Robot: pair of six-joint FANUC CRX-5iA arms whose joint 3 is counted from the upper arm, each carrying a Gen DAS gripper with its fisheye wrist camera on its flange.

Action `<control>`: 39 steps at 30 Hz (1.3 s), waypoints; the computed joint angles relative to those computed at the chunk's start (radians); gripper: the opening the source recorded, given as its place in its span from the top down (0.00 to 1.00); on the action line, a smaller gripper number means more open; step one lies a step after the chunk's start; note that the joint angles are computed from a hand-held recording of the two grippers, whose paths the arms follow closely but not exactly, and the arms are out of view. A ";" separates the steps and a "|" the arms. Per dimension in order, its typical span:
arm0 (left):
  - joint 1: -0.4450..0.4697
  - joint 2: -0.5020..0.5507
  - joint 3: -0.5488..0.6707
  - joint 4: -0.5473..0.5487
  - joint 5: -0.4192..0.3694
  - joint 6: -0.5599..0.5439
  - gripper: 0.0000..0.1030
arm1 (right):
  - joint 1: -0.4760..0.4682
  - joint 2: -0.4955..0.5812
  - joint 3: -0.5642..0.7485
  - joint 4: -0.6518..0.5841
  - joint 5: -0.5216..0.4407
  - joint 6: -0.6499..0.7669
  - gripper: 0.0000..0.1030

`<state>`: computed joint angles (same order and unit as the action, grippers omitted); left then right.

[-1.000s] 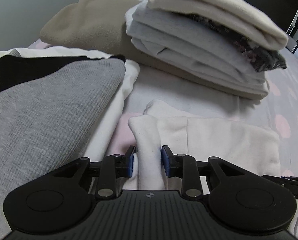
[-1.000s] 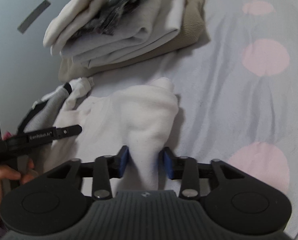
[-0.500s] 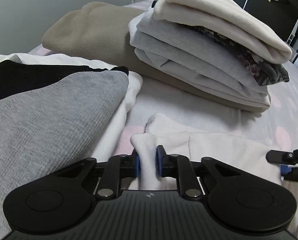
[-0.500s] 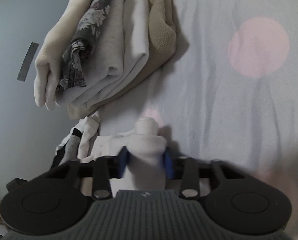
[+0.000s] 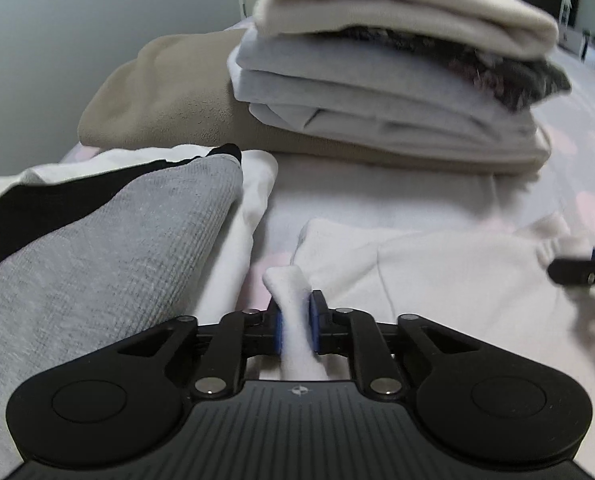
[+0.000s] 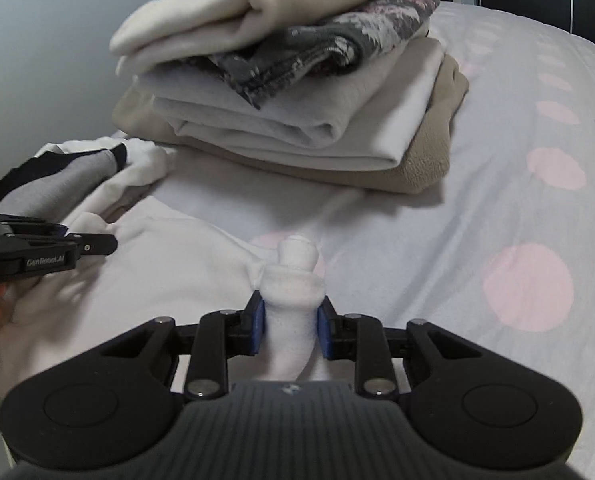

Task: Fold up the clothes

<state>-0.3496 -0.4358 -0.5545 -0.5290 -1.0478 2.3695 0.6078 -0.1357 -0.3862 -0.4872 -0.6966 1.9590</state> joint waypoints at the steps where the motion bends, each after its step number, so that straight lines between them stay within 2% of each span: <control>1: -0.030 0.015 0.016 -0.029 -0.024 0.017 0.83 | 0.012 -0.005 -0.004 0.024 0.003 -0.026 0.69; 5: -0.117 0.037 0.060 -0.096 -0.088 0.074 0.83 | 0.060 -0.053 -0.042 0.134 0.039 -0.124 0.56; 8: -0.181 0.055 0.108 -0.138 -0.164 0.133 0.83 | 0.074 -0.092 -0.052 0.175 0.035 -0.149 0.55; 12: -0.228 0.036 0.151 -0.123 -0.220 0.165 0.82 | 0.076 -0.163 -0.053 0.191 -0.033 -0.171 0.52; 14: -0.257 0.023 0.172 -0.107 -0.242 0.174 0.82 | 0.070 -0.200 -0.047 0.176 -0.082 -0.164 0.44; 16: -0.302 0.018 0.199 -0.106 -0.285 0.214 0.80 | 0.072 -0.246 -0.052 0.171 -0.117 -0.166 0.42; 19: -0.384 0.014 0.233 -0.116 -0.357 0.316 0.74 | 0.100 -0.330 -0.088 0.208 -0.145 -0.198 0.42; 22: -0.470 0.014 0.248 -0.104 -0.382 0.428 0.73 | 0.131 -0.415 -0.123 0.245 -0.182 -0.217 0.42; 24: -0.536 0.042 0.276 -0.111 -0.420 0.463 0.73 | 0.150 -0.471 -0.148 0.272 -0.206 -0.233 0.42; 26: -0.613 0.094 0.322 -0.143 -0.494 0.494 0.71 | 0.164 -0.525 -0.169 0.287 -0.230 -0.242 0.42; 28: -0.691 0.148 0.371 -0.179 -0.575 0.552 0.60 | 0.185 -0.580 -0.191 0.309 -0.253 -0.256 0.40; 30: -0.763 0.186 0.407 -0.207 -0.629 0.623 0.53 | 0.215 -0.638 -0.216 0.341 -0.273 -0.277 0.39; 33: -0.846 0.220 0.433 -0.224 -0.652 0.738 0.51 | 0.269 -0.725 -0.258 0.397 -0.302 -0.314 0.39; 39: -0.942 0.290 0.471 -0.210 -0.673 0.885 0.45 | 0.379 -0.898 -0.346 0.513 -0.373 -0.443 0.39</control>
<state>-1.2920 -0.1460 -0.0836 -0.7386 -1.7209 3.2550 0.9868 -1.0336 -0.7324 0.0257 -1.0691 1.5162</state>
